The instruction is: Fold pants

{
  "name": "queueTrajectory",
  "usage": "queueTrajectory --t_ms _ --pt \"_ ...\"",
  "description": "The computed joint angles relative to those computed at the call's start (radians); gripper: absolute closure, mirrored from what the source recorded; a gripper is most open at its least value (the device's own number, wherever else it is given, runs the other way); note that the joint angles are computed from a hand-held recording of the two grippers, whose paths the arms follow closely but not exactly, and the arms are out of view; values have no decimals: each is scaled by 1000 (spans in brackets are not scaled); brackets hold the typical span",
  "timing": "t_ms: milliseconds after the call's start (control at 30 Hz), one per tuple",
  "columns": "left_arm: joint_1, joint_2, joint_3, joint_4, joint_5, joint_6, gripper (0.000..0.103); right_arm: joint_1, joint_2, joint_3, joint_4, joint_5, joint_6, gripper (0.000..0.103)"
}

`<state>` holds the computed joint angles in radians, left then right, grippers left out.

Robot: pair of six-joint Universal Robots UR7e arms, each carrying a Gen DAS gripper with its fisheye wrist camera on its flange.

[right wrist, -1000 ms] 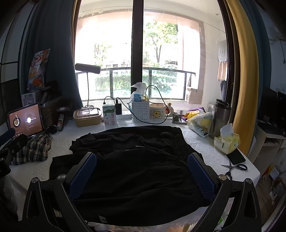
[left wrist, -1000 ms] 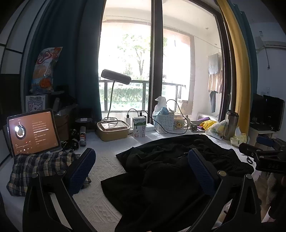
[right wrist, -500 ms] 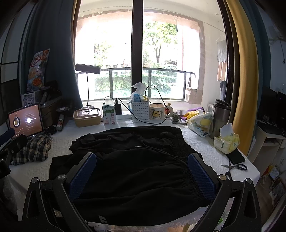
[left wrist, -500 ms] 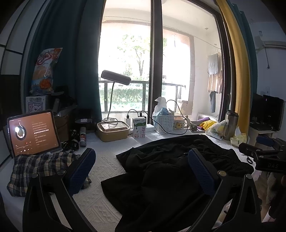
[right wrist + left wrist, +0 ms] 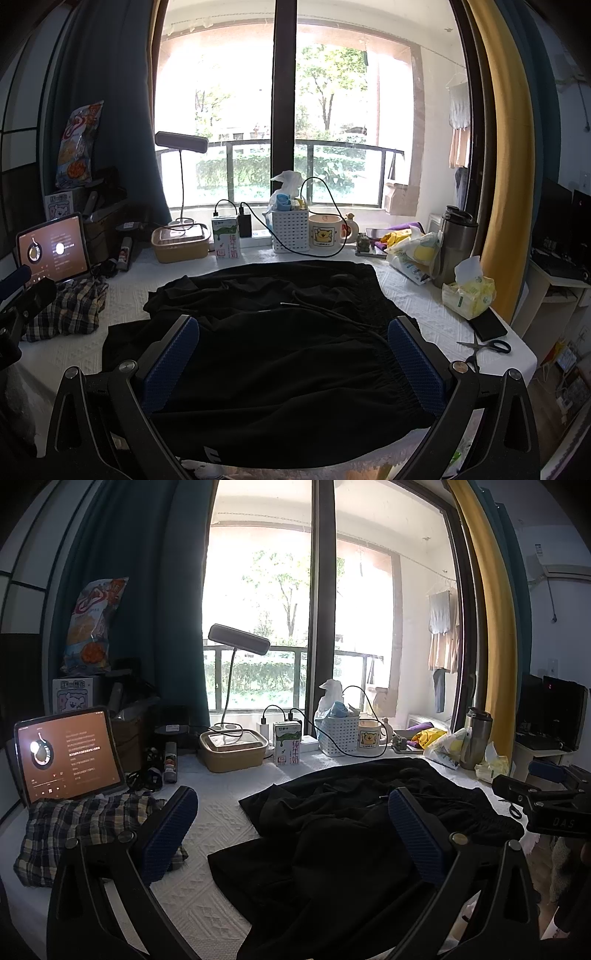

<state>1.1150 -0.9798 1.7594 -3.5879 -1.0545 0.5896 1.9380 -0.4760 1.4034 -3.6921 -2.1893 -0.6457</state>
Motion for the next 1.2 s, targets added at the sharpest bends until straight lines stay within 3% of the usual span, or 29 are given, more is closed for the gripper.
queueTrajectory --t_ms 1200 --pt "2 -2 -5 21 -1 -3 1 5 10 -14 11 -5 1 0"
